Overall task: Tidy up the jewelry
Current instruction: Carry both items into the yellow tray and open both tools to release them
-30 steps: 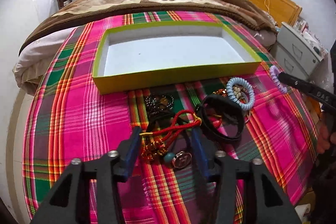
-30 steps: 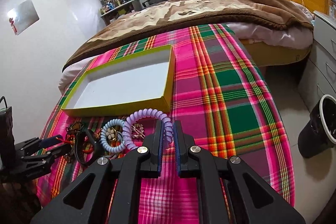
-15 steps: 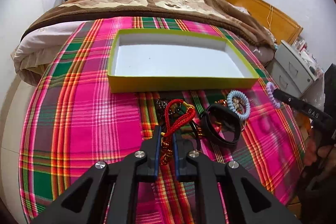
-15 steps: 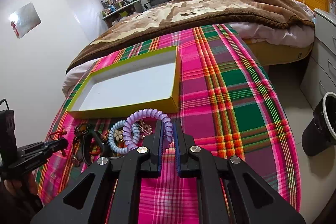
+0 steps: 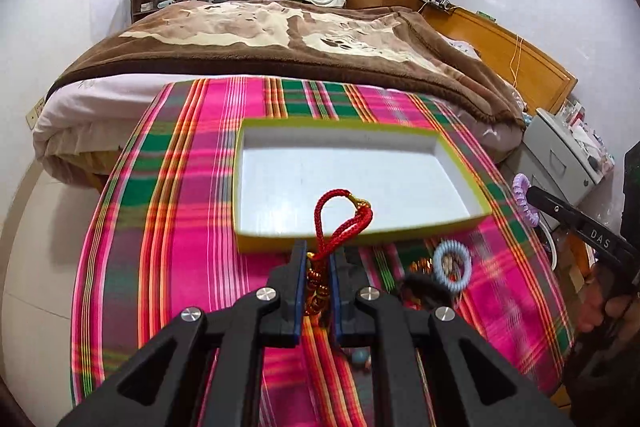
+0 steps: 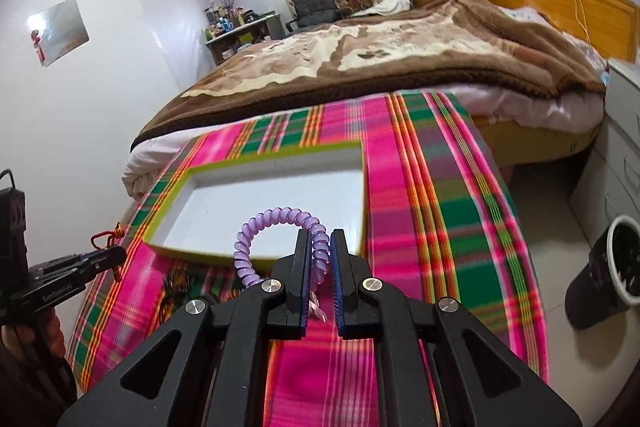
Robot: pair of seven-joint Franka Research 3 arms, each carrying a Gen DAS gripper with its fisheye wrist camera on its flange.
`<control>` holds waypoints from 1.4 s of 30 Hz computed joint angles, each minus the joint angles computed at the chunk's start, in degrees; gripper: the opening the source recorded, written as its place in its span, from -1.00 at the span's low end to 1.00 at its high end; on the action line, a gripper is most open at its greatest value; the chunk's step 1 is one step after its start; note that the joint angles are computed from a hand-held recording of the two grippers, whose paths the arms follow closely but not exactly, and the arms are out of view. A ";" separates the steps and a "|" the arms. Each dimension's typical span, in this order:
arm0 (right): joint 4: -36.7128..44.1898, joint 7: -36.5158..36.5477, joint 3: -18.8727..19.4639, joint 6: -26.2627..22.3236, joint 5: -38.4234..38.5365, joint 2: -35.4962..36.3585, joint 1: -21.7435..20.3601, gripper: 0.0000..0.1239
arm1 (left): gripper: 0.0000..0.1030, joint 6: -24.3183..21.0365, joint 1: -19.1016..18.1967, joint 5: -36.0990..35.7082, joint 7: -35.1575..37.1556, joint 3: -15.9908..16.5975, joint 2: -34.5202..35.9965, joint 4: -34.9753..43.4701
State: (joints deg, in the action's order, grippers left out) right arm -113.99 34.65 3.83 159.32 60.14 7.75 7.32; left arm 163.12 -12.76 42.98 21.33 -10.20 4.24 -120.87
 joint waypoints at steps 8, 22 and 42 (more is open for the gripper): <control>10.55 11.81 -0.30 0.95 -12.86 8.82 1.18 -0.85 | -0.79 -1.00 -0.04 -1.39 4.12 1.99 6.47 8.06; 28.79 31.30 -1.22 -5.91 -35.93 23.96 2.51 -0.85 | -0.79 -3.86 1.34 -16.09 18.65 2.78 18.24 19.98; 34.82 38.62 -3.08 -8.25 -47.49 29.32 4.72 -0.85 | -0.66 -8.77 0.55 -21.16 24.07 3.48 24.56 27.80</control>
State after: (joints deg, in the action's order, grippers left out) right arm -79.16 73.27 0.75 151.08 12.65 37.07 12.04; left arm 154.35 -12.21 21.83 45.40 -6.72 28.80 -93.06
